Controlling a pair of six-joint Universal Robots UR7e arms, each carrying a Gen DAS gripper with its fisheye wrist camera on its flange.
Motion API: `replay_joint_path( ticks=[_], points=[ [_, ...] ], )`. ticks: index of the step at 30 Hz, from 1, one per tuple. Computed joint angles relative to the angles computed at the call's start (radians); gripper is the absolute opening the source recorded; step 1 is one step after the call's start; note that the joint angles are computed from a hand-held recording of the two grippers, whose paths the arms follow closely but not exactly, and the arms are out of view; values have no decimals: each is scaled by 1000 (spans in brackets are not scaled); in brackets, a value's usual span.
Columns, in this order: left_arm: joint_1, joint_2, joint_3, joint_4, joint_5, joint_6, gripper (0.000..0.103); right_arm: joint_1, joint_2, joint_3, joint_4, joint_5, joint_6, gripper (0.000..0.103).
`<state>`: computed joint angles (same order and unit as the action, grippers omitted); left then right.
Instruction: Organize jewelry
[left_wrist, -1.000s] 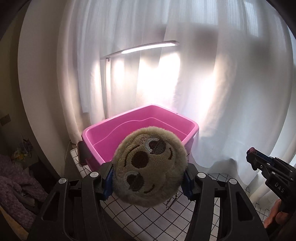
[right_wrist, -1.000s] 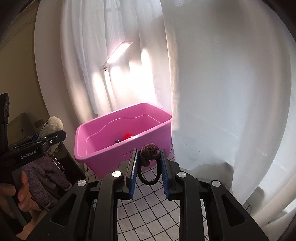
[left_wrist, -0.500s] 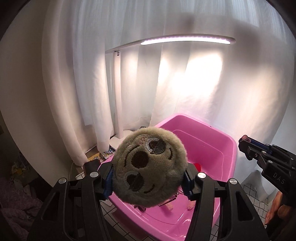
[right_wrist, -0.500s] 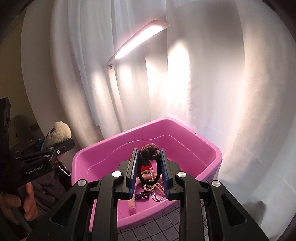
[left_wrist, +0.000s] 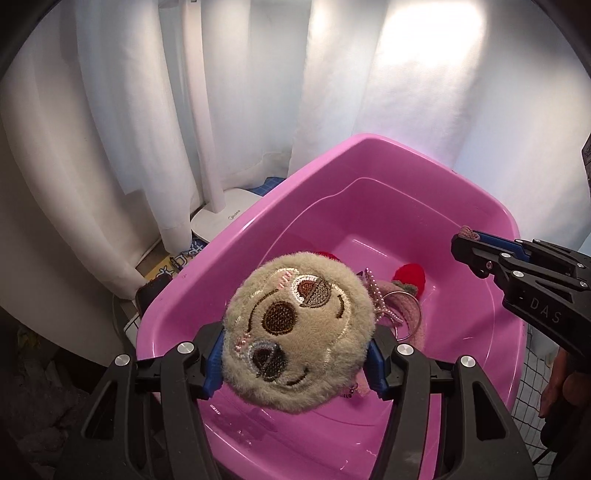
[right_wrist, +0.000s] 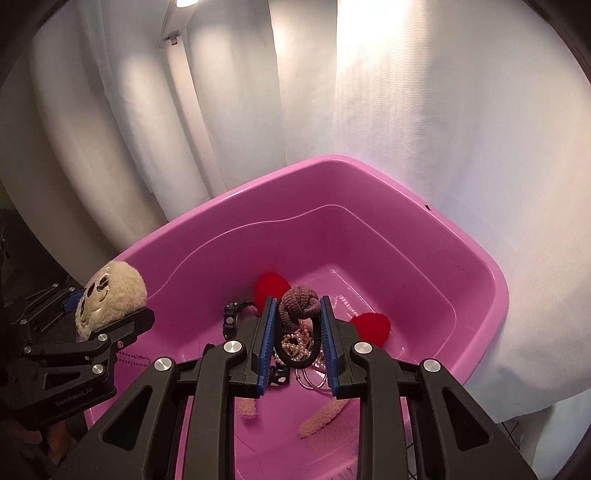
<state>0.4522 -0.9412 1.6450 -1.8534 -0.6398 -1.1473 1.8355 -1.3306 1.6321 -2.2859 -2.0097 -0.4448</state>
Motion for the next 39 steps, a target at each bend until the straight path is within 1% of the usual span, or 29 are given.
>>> replay_joint_path(
  ticks=[2,8,9,10,11,12,13,14,16,18,21,30,39],
  points=[
    [5,6,-7,12,-9,-5,59,-4,7,-6,11,3,9,23],
    [17,16,-21,33,-20,-14,63,-2,27,-19,4,-25,26,23],
    [19,17,-24,37,-21,-15,63,1,16,-6,0,-31,26,28],
    [22,16,-24,38,-23,-13,66,3,17,-6,-2,-40,27,30],
    [23,16,-26,42,-26,-15,69,4,19,-8,-2,-48,31,42],
    [23,15,-28,47,-27,-20,79,5,19,-11,-2,-51,37,57],
    [23,16,-32,56,-27,-29,88,6,17,-9,-9,-47,40,64],
    [22,16,-34,68,-24,-37,90,6,13,-6,-21,-42,41,67],
    [22,14,-37,87,-20,-50,94,13,12,-5,-31,-54,42,67],
    [23,13,-45,112,-25,-66,95,21,12,-6,-34,-72,45,67],
    [23,7,-44,121,-28,-77,95,25,5,-3,-35,-75,52,67],
    [6,8,-60,186,-6,-108,95,26,-18,32,-55,-75,66,68],
    [-1,3,-58,200,-10,-123,95,31,-47,63,-65,-68,74,68]
  ],
)
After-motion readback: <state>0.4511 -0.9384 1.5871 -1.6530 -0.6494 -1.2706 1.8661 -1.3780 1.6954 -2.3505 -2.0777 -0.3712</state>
